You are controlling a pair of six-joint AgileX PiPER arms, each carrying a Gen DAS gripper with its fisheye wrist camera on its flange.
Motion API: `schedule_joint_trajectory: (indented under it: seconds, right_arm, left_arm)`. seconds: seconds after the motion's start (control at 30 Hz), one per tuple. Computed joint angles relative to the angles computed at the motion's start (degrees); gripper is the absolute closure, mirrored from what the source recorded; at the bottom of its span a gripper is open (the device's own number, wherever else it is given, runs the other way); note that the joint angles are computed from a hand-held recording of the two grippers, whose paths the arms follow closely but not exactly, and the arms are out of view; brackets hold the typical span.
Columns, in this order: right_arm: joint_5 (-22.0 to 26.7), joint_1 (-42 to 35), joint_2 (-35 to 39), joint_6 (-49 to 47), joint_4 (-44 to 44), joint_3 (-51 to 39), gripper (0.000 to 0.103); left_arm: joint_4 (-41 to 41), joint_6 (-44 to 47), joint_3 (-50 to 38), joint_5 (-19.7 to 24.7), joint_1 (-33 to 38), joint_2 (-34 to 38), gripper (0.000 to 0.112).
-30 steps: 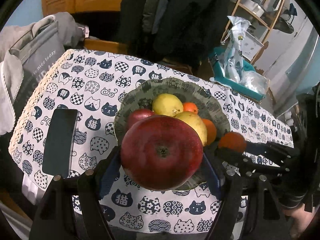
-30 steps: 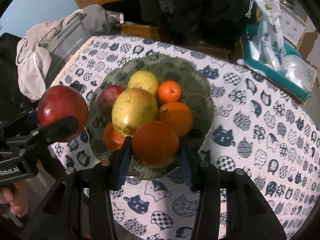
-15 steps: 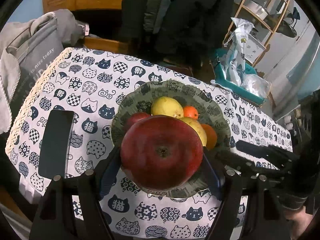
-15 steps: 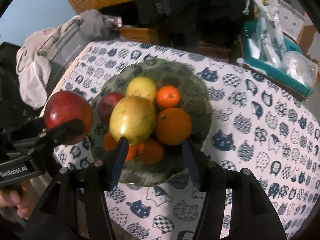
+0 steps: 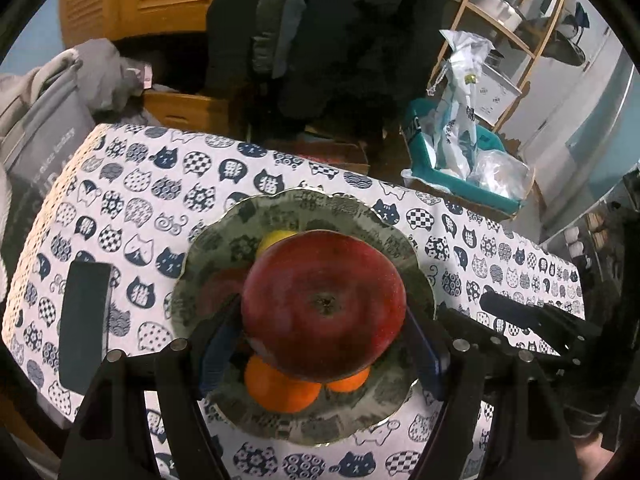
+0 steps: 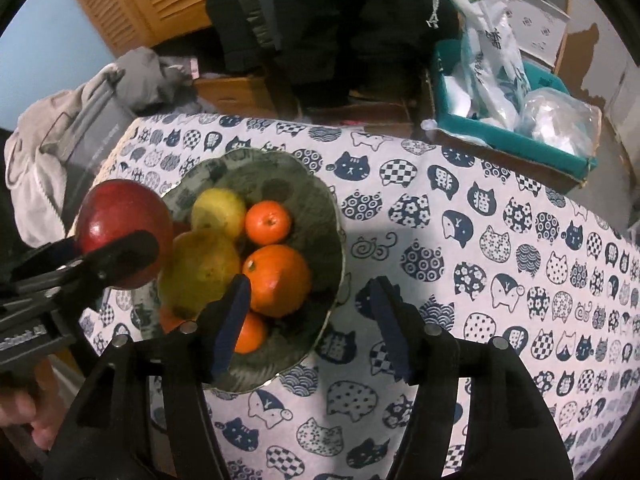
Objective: Organize fruits
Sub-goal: 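Open both grippers to drop the apple and orange into the green bowl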
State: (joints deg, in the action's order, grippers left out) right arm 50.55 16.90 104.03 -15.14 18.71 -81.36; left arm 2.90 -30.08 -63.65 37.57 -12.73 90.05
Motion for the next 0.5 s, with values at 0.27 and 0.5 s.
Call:
schedule_joint_trajectory:
  seconds: [0.27, 0.5]
  right_arm:
    - [1.37, -3.45, 2.28, -1.72, 1.82, -2.31, 0.04]
    - [1.94, -6.29, 4.45, -2.79, 3.08, -3.5, 0.04]
  left_arm:
    - [-1.34, 1.27, -6.57, 0.88, -0.29, 6.67, 0.034]
    - [-0.66, 2.06, -11.85, 3.86, -0.63, 12.16, 0.034]
